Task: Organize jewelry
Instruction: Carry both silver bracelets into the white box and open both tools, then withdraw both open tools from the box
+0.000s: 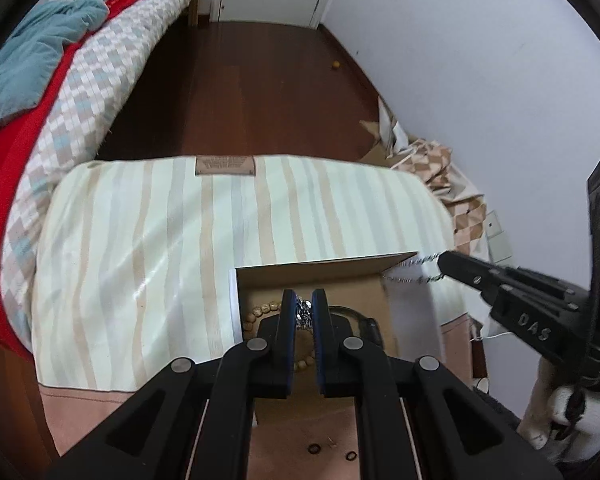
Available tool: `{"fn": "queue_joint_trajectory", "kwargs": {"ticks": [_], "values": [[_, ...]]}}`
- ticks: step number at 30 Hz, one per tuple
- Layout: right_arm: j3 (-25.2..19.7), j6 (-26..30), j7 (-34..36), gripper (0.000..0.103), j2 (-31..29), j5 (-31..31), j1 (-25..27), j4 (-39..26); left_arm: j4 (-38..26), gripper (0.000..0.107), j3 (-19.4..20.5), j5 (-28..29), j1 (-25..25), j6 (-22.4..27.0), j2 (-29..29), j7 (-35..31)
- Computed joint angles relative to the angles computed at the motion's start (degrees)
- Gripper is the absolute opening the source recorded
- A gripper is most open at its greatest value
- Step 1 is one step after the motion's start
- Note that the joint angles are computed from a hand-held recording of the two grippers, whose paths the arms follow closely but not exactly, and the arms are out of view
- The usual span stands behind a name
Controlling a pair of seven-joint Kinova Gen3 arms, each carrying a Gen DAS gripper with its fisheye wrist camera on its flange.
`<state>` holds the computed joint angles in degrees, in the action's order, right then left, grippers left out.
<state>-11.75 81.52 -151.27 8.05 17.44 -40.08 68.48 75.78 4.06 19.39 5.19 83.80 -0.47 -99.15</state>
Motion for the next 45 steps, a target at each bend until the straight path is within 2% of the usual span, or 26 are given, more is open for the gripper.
{"fn": "queue_joint_trajectory", "kwargs": {"ticks": [7, 11, 14, 15, 16, 18, 19, 21, 23, 24, 25, 27, 30, 31, 33, 45], "values": [[0.79, -1.76, 3.06, 0.004, 1.80, -1.73, 1.30, 1.20, -0.76, 0.007, 1.13, -4.69, 1.47, 1.45, 3.06, 4.55], [0.84, 1.03, 5.03, 0.005, 3.00, -4.78, 1.52, -0.04, -1.01, 0.010, 1.03, -5.81, 1.59, 1.83, 2.19, 5.87], [0.73, 3.23, 5.95, 0.009, 2.88, -6.50, 1.17, -0.51, -1.36, 0.023, 1.30, -7.22, 2.05, 1.79, 1.19, 6.49], [0.71, 3.78, 5.70, 0.017, 2.68, -6.39, 0.82, -0.66, -1.54, 0.038, 1.55, -8.18, 2.37, 1.65, 0.97, 7.09], [0.59, 4.72, 5.51, 0.030, 2.56, -5.94, 0.30, -1.04, -1.48, 0.053, 1.65, -8.83, 2.58, 1.37, 0.48, 7.41], [0.53, 5.67, 4.95, 0.047, 2.09, -5.43, -0.27, -1.44, -1.30, 0.061, 1.49, -9.33, 2.59, 0.72, -0.56, 7.76], [0.38, 5.97, 4.53, 0.050, 1.61, -5.19, -0.59, -1.42, -1.27, 0.061, 1.43, -9.46, 2.58, 0.74, -1.01, 7.67], [0.00, 7.43, 3.72, 0.050, 1.34, -3.92, -1.54, -2.07, -0.99, 0.061, 1.33, -9.91, 2.54, 0.64, -2.03, 7.56], [-0.44, 9.43, 2.67, 0.053, 1.49, -2.27, -2.85, -2.89, 0.02, 0.073, 1.49, -11.12, 2.63, -0.08, -3.45, 7.84], [-0.58, 10.57, 2.10, 0.062, 1.67, -1.31, -3.57, -3.31, 0.47, 0.083, 1.63, -11.73, 2.70, -0.50, -3.93, 8.12], [-0.76, 11.29, 1.29, 0.075, 1.65, -0.21, -4.45, -3.24, 1.38, 0.088, 1.80, -12.64, 2.77, -1.12, -4.79, 8.47], [-1.11, 12.95, -0.92, 0.084, 1.77, 2.01, -6.30, -2.96, 2.96, 0.091, 2.37, -14.72, 2.98, -1.84, -5.98, 9.29], [-1.46, 14.33, -3.88, 0.086, 2.00, 3.60, -8.06, -2.25, 5.26, 0.097, 2.94, -16.88, 3.22, -2.84, -7.48, 10.06], [-1.56, 14.66, -4.87, 0.093, 2.06, 3.97, -8.60, -1.94, 6.08, 0.099, 3.09, -17.54, 3.24, -3.26, -8.05, 10.37], [-1.80, 15.71, -6.81, 0.101, 2.50, 5.49, -10.02, -1.82, 7.30, 0.099, 3.33, -18.34, 3.28, -3.77, -9.02, 10.88], [-2.44, 18.50, -12.63, 0.101, 2.69, 9.58, -14.41, -2.79, 8.85, 0.100, 4.53, -21.23, 3.28, -3.50, -12.61, 12.60]]}}
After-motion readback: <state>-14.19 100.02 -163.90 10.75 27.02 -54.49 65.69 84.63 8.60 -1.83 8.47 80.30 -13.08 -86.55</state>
